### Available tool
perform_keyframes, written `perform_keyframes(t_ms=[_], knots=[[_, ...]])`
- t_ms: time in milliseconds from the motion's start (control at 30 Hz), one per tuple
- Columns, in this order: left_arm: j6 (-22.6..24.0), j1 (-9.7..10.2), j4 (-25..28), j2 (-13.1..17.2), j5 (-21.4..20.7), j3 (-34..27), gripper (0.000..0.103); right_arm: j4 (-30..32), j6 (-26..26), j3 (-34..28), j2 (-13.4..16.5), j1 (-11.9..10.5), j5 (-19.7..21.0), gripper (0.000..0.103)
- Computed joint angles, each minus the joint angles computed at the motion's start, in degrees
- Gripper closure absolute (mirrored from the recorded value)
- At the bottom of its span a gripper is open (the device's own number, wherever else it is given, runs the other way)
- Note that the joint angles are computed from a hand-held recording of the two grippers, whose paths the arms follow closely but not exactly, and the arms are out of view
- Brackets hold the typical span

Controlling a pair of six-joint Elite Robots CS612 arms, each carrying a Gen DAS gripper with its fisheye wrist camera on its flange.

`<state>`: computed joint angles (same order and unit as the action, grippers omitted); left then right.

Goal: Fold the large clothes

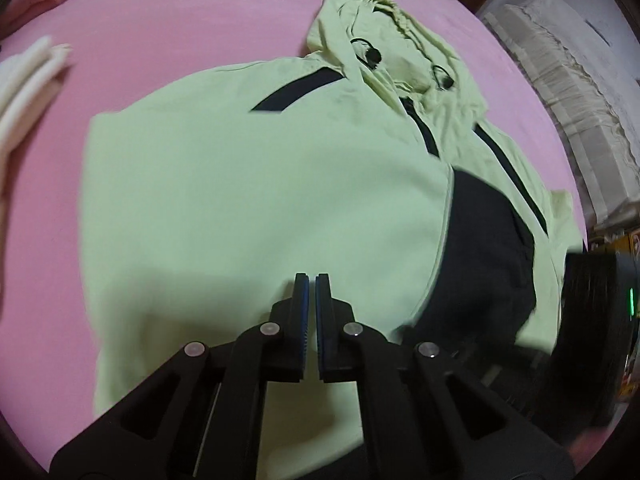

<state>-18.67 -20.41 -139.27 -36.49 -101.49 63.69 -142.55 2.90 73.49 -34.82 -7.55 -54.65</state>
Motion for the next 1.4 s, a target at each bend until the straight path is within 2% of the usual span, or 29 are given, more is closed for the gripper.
perform_keyframes(t_ms=[33,133,200,267,300,333,367,400,433,500,533,567,600,633,700,767,867,933,1067,1100,1133,1167,1233,1267,1300,1400], knots=[[-0.5,0.05,1.1,1.7,1.1,-2.9,0.102,-1.6,0.7,-1.2,0.9,0.7,-0.1,0.103],[-0.8,0.32,2.5,5.0,4.8,-8.8,0.102,-8.9,7.9,-5.4,4.2,1.2,0.6,0.103],[-1.2,0.95,2.7,6.4,7.0,-11.2,0.102,-12.1,11.8,-8.3,5.9,1.2,-3.7,0.103],[-0.4,0.93,5.0,7.6,14.3,-13.6,0.102,-11.5,14.2,-11.2,7.4,0.6,-8.1,0.103],[0.0,0.98,6.2,8.0,17.7,-14.3,0.102,-11.7,15.0,-11.7,7.8,0.1,-7.8,0.103],[-0.1,1.2,7.1,8.3,19.5,-14.8,0.102,-11.9,16.3,-12.4,8.5,-1.3,-5.3,0.103],[-0.6,1.84,8.6,8.9,20.2,-15.7,0.102,-10.6,16.1,-13.2,9.0,-2.5,-2.1,0.103],[-1.1,2.37,9.2,9.4,19.9,-16.3,0.102,-9.2,15.4,-13.6,9.1,-2.9,-1.4,0.103],[-1.8,3.13,8.6,9.6,18.7,-16.3,0.102,-7.8,13.2,-13.2,8.5,-3.3,-3.1,0.103],[-2.0,3.8,7.8,9.9,18.1,-16.4,0.102,-8.0,8.2,-10.3,6.3,-4.3,-12.7,0.103],[-1.6,3.85,8.1,10.1,19.4,-16.6,0.102,-8.6,8.1,-10.3,6.5,-4.4,-15.8,0.103],[-1.3,3.77,8.1,10.3,20.9,-16.7,0.102,-9.4,9.8,-9.1,6.0,-5.1,-16.5,0.103],[-1.1,3.7,8.8,10.6,23.3,-17.0,0.102,-9.6,10.7,-8.3,5.7,-6.0,-15.6,0.103],[-1.6,3.87,9.9,10.9,24.0,-17.5,0.102,-10.9,12.4,-6.9,5.0,-6.6,-16.9,0.103],[-3.3,4.47,9.2,11.3,21.8,-17.8,0.102,-13.6,13.2,-4.3,4.0,-7.3,-21.1,0.103],[-2.2,4.4,8.8,11.2,22.2,-17.8,0.102,-12.9,14.7,-3.7,3.3,-7.0,-22.9,0.103],[0.4,4.16,7.4,9.7,23.8,-15.7,0.102,-10.6,15.1,-4.9,3.1,-6.2,-27.5,0.103],[-0.1,4.03,7.0,8.2,24.2,-14.0,0.102,-10.6,15.8,-0.2,-0.3,-5.8,-28.4,0.103],[-0.8,3.79,0.5,2.4,22.4,-5.4,0.102,-8.0,17.4,3.0,-4.2,-2.6,-32.2,0.099],[-0.6,3.65,-0.3,0.5,21.4,-2.9,0.101,-7.3,18.5,1.8,-3.8,-0.8,-33.7,0.097],[-0.9,3.16,-0.4,-0.7,20.8,-1.3,0.1,-6.3,19.5,0.2,-3.1,1.2,-34.8,0.09],[-0.4,3.0,-0.1,-2.4,19.2,0.8,0.1,-5.7,19.6,1.0,-4.1,2.1,-35.4,0.078],[0.9,2.76,0.5,-4.9,16.4,4.0,0.1,-6.0,18.8,4.0,-6.6,3.3,-36.7,0.063],[0.8,2.19,0.4,-6.0,15.8,5.7,0.1,-5.8,18.3,4.8,-7.3,4.1,-37.6,0.06],[0.8,1.75,1.2,-7.1,14.9,7.1,0.099,-6.3,17.3,7.5,-9.3,4.2,-38.2,0.058],[0.4,0.27,3.0,-11.2,13.3,12.1,0.097,-4.1,15.1,10.4,-12.3,6.1,-41.5,0.043]])
